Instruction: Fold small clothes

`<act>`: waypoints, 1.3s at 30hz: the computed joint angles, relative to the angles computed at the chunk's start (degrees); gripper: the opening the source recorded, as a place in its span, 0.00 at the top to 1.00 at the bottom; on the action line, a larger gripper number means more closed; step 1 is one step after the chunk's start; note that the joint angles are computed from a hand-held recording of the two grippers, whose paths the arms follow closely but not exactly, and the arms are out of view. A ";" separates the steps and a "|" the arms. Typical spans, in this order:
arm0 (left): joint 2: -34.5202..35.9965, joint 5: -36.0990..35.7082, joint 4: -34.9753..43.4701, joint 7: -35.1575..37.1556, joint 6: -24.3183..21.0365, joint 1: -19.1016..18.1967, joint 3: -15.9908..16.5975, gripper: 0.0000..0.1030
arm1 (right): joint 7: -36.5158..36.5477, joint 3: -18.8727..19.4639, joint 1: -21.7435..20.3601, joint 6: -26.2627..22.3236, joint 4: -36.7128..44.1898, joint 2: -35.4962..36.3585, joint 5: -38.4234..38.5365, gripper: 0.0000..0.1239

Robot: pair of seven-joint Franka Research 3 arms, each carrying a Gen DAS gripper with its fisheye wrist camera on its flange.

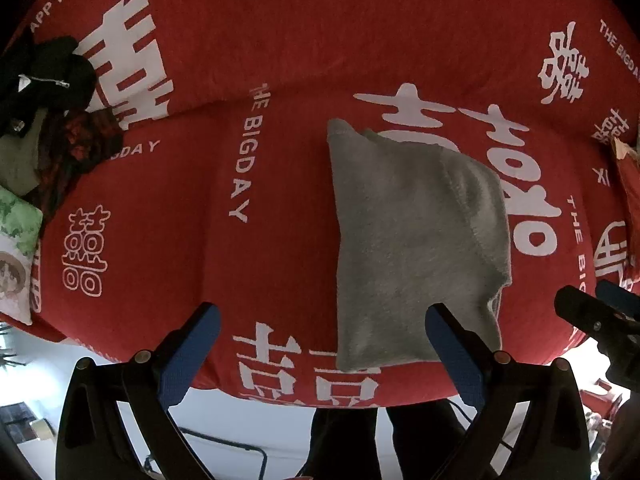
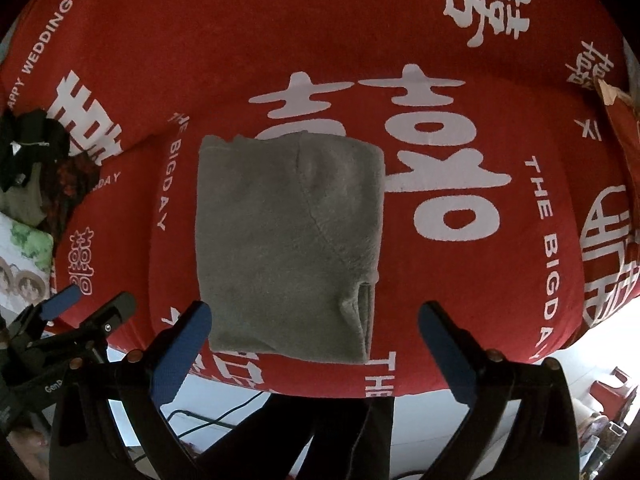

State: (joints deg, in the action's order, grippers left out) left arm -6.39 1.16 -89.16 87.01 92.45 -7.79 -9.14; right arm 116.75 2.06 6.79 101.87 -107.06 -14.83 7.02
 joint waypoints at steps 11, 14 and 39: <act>0.61 0.19 0.84 0.81 -1.37 -0.21 -0.26 0.01 | 0.89 -0.07 -0.13 -0.58 -0.03 -0.22 0.06 0.17; 0.70 0.39 0.80 1.07 -1.64 -0.26 -0.31 0.01 | 1.36 -0.03 -0.19 -0.57 -0.23 -0.40 0.09 0.17; 1.01 0.17 1.04 0.93 -1.82 -0.14 -0.27 0.01 | 1.81 0.15 0.11 -0.98 0.94 0.78 -0.67 0.17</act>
State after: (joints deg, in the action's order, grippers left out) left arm -5.38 1.33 -88.12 87.94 90.63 -7.93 -9.41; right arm 118.56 2.21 6.90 100.89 -106.13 -14.05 6.35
